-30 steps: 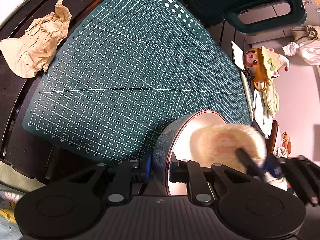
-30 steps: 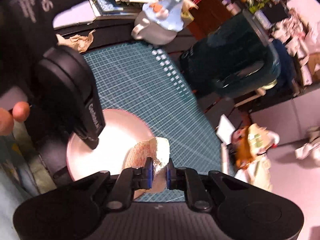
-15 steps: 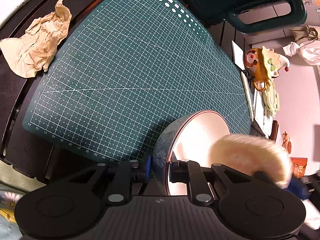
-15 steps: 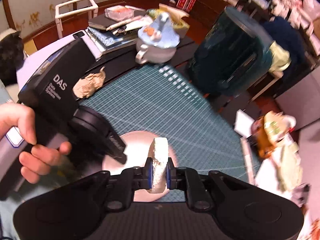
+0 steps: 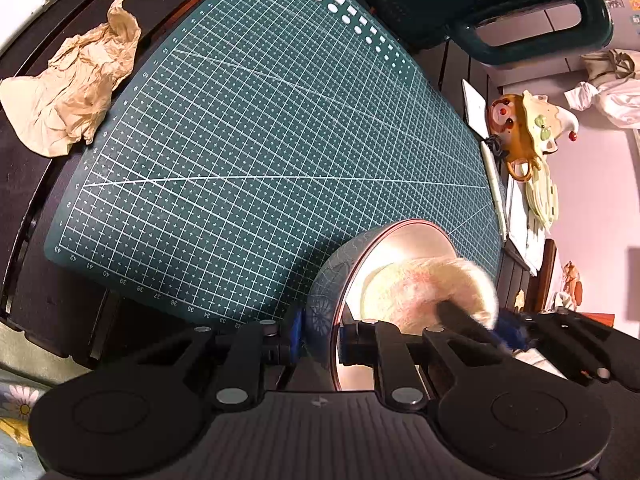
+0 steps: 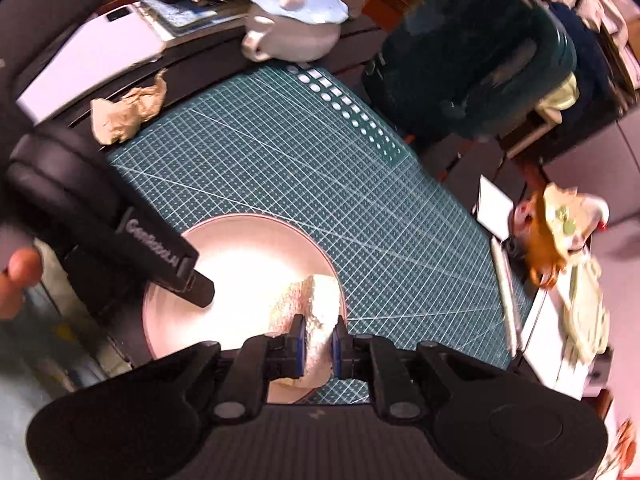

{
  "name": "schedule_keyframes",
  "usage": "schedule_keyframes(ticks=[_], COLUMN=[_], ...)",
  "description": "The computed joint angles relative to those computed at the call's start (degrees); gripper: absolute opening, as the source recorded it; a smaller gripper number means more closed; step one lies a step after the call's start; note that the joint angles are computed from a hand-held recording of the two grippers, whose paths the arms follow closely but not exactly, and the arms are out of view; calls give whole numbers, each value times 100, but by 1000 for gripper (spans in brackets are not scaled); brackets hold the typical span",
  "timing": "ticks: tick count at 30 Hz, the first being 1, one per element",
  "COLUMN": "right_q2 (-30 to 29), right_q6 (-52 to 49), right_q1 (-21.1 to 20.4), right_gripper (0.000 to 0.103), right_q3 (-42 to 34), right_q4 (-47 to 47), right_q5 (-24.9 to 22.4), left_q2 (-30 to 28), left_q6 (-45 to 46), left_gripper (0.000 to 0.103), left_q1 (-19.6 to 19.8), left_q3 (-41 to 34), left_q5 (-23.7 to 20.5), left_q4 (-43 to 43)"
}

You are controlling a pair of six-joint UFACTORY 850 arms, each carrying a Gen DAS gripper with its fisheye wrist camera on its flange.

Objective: Clean bowl
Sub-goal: 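Hold the bowl with the left tool while the right tool scrubs the inner wall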

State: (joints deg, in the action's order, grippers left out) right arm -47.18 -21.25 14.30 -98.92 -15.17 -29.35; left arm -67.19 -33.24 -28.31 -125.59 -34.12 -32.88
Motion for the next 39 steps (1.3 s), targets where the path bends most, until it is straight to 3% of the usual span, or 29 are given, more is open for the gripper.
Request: schedule_keyframes(ticks=[7,12,15,23,25,33,39], right_q2=[390,634,535,-205,-267,-8,338], right_q6=[-245,-958,-1688,-1652,-1489,-138,-397], right_q1=[-69,-210,-338,-341,-307,26,-42], right_gripper=[11,12,12,12,12,11,11], right_q3=[196,151,-120,-715,-721,-65,107], right_q4=[143,1153,2386,2957,2780,26,303], right_q5=[191,144,-393,-1289,-1267,-112,86], left_q2=[27,46,47,32,14,-47,-52], left_q6=[27,19,-4,15,26,-21,-16], left_gripper=[16,16,16,16,16,16,16], left_q1=[0,-4,-8,-5,-3,-7,-1], left_q3=[61,99,98,79,52,-60,-64], left_q5=[33,57,56,43,22,-25,-28], left_q4=[-25,-12,27,8,-1,48,55])
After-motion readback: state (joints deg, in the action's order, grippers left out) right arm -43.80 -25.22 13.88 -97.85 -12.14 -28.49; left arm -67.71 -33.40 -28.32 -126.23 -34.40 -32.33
